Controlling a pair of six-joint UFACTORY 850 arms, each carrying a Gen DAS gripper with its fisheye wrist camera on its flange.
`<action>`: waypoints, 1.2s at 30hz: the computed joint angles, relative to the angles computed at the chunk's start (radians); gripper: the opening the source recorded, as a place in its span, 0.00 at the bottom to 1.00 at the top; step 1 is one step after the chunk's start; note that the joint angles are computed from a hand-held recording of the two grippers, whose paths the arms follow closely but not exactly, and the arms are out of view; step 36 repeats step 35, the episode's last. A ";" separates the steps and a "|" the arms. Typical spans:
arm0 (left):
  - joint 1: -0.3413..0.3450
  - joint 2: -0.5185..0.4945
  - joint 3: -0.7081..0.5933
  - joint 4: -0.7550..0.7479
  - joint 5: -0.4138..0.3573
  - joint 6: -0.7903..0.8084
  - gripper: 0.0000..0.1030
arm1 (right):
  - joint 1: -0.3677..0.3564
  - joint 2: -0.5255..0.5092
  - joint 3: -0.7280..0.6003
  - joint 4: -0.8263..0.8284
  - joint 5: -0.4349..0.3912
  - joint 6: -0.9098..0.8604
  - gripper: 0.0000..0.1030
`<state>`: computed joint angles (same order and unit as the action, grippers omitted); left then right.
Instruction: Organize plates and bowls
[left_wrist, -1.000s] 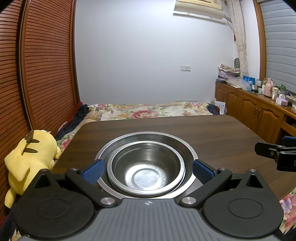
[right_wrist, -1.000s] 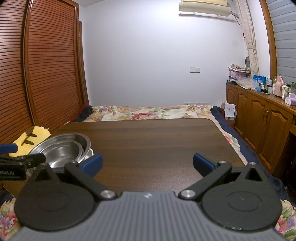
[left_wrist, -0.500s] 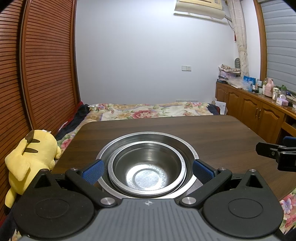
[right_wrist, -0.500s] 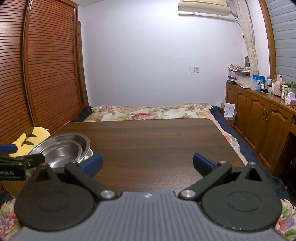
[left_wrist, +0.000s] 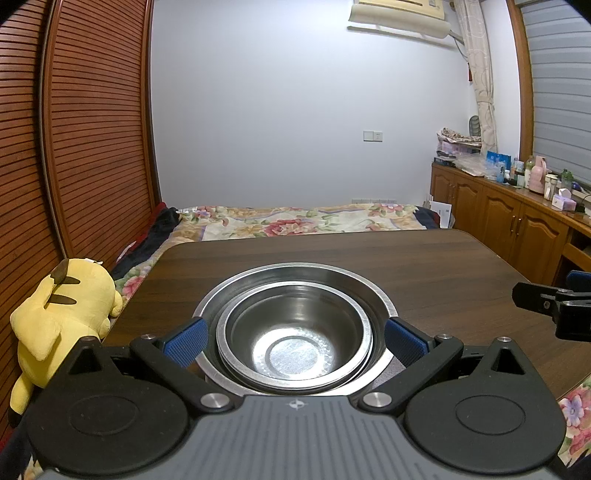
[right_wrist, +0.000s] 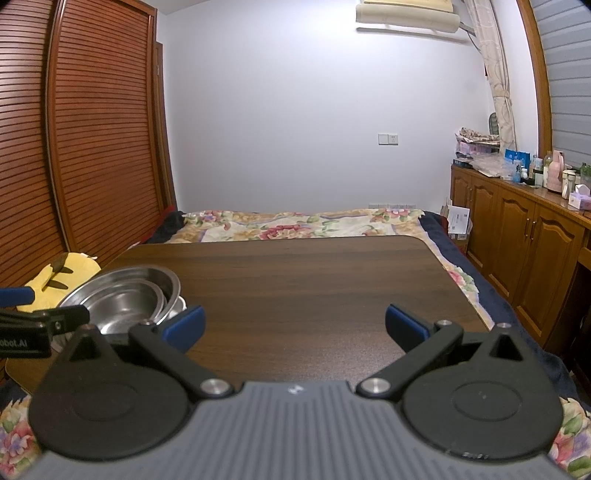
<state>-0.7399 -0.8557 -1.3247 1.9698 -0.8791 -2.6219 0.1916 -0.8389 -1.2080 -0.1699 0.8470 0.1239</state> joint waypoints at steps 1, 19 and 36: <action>0.000 0.001 0.002 0.001 -0.001 -0.002 1.00 | 0.000 0.000 0.001 0.002 0.003 -0.001 1.00; 0.004 0.008 0.013 0.009 -0.001 -0.014 1.00 | 0.002 -0.001 -0.002 0.005 0.001 0.001 1.00; 0.004 0.007 0.010 0.011 0.000 -0.013 1.00 | 0.000 -0.002 0.001 -0.001 0.003 0.005 1.00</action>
